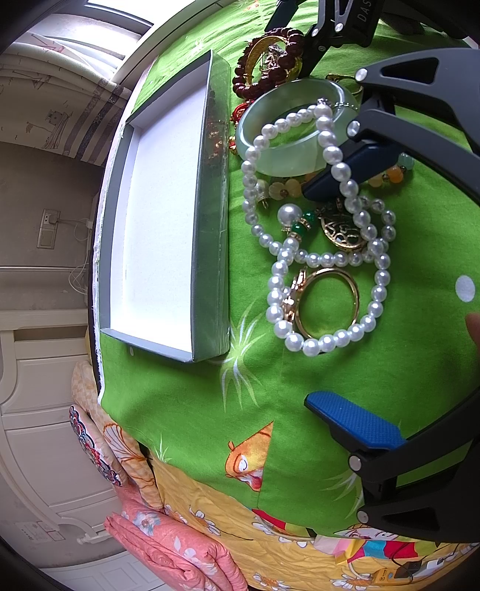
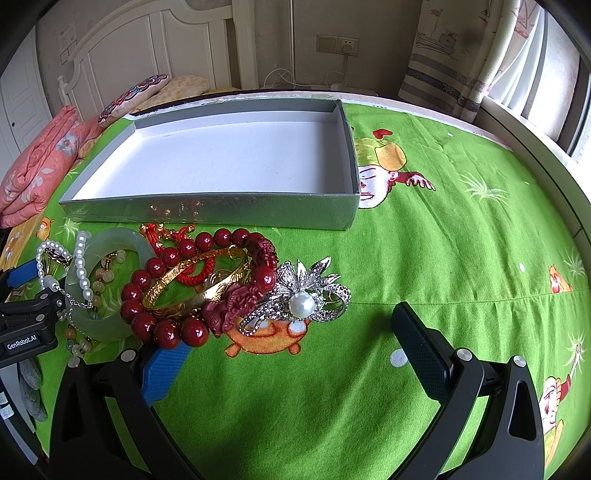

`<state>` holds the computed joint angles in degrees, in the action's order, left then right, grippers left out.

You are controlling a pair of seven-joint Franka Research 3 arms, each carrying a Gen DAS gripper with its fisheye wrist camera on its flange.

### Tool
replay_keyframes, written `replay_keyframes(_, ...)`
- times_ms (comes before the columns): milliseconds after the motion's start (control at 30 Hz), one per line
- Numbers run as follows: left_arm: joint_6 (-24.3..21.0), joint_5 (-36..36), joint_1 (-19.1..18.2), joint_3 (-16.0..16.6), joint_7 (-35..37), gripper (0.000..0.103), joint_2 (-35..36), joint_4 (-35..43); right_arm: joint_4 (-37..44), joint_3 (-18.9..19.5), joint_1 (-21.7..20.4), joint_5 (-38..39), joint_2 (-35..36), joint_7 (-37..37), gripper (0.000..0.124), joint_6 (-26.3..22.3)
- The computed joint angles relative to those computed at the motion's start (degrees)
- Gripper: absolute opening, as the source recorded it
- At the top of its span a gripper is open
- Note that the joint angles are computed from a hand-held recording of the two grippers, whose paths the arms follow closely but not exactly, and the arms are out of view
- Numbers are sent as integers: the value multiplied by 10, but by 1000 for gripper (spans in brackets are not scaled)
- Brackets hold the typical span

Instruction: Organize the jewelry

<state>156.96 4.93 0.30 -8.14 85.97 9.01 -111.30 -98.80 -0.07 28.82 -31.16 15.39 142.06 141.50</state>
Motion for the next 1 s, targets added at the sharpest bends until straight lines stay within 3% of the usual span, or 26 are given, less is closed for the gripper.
replay_keyframes(433,-1,7,-1,2,-10,101,0,0,1,2,-4,9,1,-15,99,3)
replay_keyframes(633,-10,-15,4,-5,17,101,-10,-8,-49,11,-15,26,-38,-62,98,26)
replay_keyframes(700,-3,-59,15,-11,69,101,-28,-32,-93,14,-19,13,-69,-60,98,67)
replay_keyframes(833,12,-246,29,-15,227,101,-73,-84,-159,22,-35,-28,-115,-38,98,135)
replay_keyframes(900,19,-364,24,-1,320,101,-103,-116,-185,29,-46,-48,-134,-29,98,171)
replay_keyframes(1000,31,-426,5,25,373,101,-133,-153,-196,42,-60,-77,-147,-22,98,206)
